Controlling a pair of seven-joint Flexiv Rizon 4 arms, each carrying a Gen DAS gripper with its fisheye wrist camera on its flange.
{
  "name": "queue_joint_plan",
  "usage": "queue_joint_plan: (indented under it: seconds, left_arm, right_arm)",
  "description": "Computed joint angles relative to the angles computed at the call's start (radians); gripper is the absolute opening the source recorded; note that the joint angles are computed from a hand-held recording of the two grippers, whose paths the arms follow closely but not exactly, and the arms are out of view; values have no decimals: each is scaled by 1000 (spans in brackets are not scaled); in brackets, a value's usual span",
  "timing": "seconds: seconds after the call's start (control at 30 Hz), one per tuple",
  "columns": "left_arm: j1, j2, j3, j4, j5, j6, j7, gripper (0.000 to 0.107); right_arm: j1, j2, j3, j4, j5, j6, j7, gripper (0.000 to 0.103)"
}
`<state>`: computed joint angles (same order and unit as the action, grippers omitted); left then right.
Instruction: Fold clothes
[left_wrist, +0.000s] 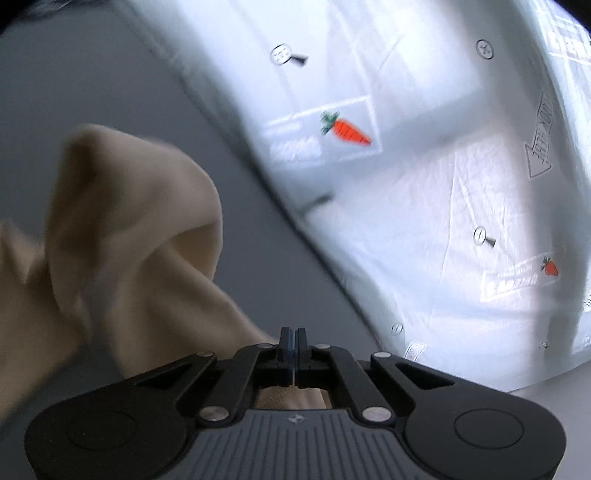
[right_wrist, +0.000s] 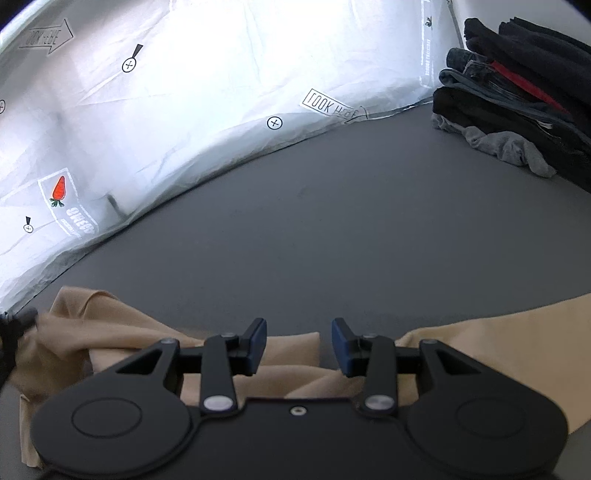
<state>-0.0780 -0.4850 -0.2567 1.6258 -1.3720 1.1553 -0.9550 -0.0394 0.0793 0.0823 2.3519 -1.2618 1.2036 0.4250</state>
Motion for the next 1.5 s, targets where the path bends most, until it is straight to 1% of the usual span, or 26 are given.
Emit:
queue_joint_plan:
  seconds: [0.03, 0.07, 0.13, 0.17, 0.23, 0.27, 0.3, 0.33, 0.37, 0.4, 0.43, 0.47, 0.5, 0.53, 0.6, 0.67, 0.73, 0.77, 0.93, 1.0, 1.07, 1.17, 1.27, 1.37, 1.47, 1.5]
  left_arm:
    - [-3, -26, -3, -42, 0, 25, 11, 0]
    - [-3, -57, -4, -94, 27, 36, 9, 0]
    - [5, -144, -13, -229, 108, 47, -41, 0]
    - [9, -186, -14, -301, 160, 33, -88, 0]
    - [22, -265, -10, -441, 252, -38, -152, 0]
    - [34, -293, -21, -493, 311, -76, -157, 0]
    - [53, -305, -61, -513, 309, -91, -96, 0]
    - [69, -297, -68, -500, 350, -110, -68, 0]
    - [90, -264, -42, -454, 404, -179, -72, 0]
    - [105, -221, -25, -383, 396, -213, -17, 0]
    - [125, -200, -41, -345, 439, -237, -10, 0]
    - [129, -179, -29, -308, 465, -269, -2, 1]
    - [130, -159, -15, -274, 491, -301, 6, 4]
    - [119, -146, 13, -251, 500, -331, 20, 6]
    - [116, -165, 20, -257, 563, -360, -3, 10]
    - [119, -162, 28, -237, 576, -380, -14, 11]
    - [134, -151, 30, -215, 563, -401, -28, 15]
    - [143, -148, 27, -204, 549, -408, -24, 18]
    - [161, -148, 33, -205, 528, -383, 10, 21]
    - [162, -151, 40, -215, 531, -373, -2, 22]
    - [162, -162, 40, -227, 530, -373, -26, 22]
    - [155, -178, 39, -246, 537, -368, -68, 22]
    - [160, -177, 31, -239, 537, -376, -74, 22]
    - [164, -178, 20, -238, 541, -412, -54, 22]
    - [146, -172, 37, -242, 606, -446, -1, 25]
    - [138, -169, 45, -244, 636, -453, 20, 27]
  right_arm:
    - [3, -3, 3, -5, 4, -12, 2, 40]
    - [7, -6, 5, -10, 7, -25, 4, 40]
    - [16, -16, 7, -23, 14, -44, 9, 40]
    - [20, -22, 7, -30, 17, -53, 12, 40]
    - [32, -33, 8, -45, 33, -71, 5, 40]
    - [41, -39, 9, -53, 48, -81, -10, 40]
    - [49, -45, 11, -61, 62, -91, -25, 41]
    - [58, -52, 12, -70, 77, -100, -40, 44]
    - [68, -61, 14, -82, 91, -111, -63, 47]
    - [79, -72, 15, -96, 106, -122, -89, 48]
    - [91, -83, 16, -110, 121, -133, -115, 48]
    - [103, -95, 16, -124, 128, -146, -141, 48]
    - [117, -111, 17, -144, 130, -159, -178, 48]
    - [131, -129, 16, -164, 131, -167, -228, 48]
    - [163, -168, 15, -205, 138, -185, -360, 48]
    - [197, -206, 15, -248, 153, -215, -516, 48]
    - [227, -232, 9, -280, 158, -248, -633, 47]
    - [240, -244, 7, -295, 164, -267, -691, 47]
    - [250, -273, -17, -322, 204, -235, -861, 46]
    - [248, -289, -27, -334, 218, -212, -921, 34]
    - [247, -312, -49, -349, 200, -176, -908, 3]
    - [250, -356, -101, -403, 148, -158, -756, 2]
    - [247, -398, -150, -463, 72, -156, -618, 2]
    - [236, -440, -190, -528, -15, -167, -499, 2]
    - [219, -460, -225, -576, -125, -182, -300, 3]
    - [207, -465, -216, -586, -104, -187, -283, 3]
